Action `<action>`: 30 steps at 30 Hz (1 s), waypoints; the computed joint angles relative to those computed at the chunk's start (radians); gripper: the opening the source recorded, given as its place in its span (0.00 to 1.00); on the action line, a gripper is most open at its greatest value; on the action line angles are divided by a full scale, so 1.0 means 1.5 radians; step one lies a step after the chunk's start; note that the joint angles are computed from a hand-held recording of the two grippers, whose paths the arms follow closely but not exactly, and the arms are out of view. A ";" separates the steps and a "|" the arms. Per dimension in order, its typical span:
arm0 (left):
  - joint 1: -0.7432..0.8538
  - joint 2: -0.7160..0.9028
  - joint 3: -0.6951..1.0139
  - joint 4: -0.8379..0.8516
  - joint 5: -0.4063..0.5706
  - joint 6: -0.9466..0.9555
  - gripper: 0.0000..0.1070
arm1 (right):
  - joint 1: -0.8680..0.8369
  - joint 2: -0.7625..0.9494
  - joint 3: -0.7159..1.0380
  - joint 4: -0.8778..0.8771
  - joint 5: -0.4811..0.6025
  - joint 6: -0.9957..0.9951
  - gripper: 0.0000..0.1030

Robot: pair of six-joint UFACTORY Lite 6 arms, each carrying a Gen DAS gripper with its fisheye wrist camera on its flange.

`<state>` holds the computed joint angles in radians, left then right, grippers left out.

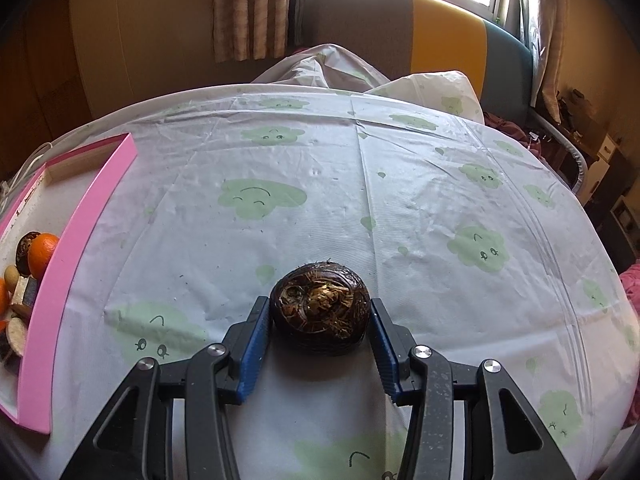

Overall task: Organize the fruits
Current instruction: 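Place the small fruit in the tray with the left gripper while the right gripper carries the tuber, then lower the dark tuber into the tray and open the right gripper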

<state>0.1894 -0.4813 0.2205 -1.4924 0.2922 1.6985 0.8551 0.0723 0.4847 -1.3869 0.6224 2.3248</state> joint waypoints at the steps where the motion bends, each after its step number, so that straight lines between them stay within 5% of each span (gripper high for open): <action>1: 0.003 0.000 0.000 -0.003 0.005 0.007 0.26 | 0.000 0.001 0.002 0.003 0.000 -0.003 0.47; 5: 0.043 0.014 0.009 0.012 0.056 0.007 0.32 | -0.012 -0.003 0.008 0.016 -0.009 -0.028 0.47; 15: 0.093 -0.004 0.003 0.034 0.058 0.001 0.33 | -0.006 0.004 0.071 0.006 -0.051 -0.054 0.47; 30: 0.155 0.001 -0.005 0.070 0.086 -0.005 0.33 | 0.032 0.174 0.371 0.009 -0.146 -0.176 0.47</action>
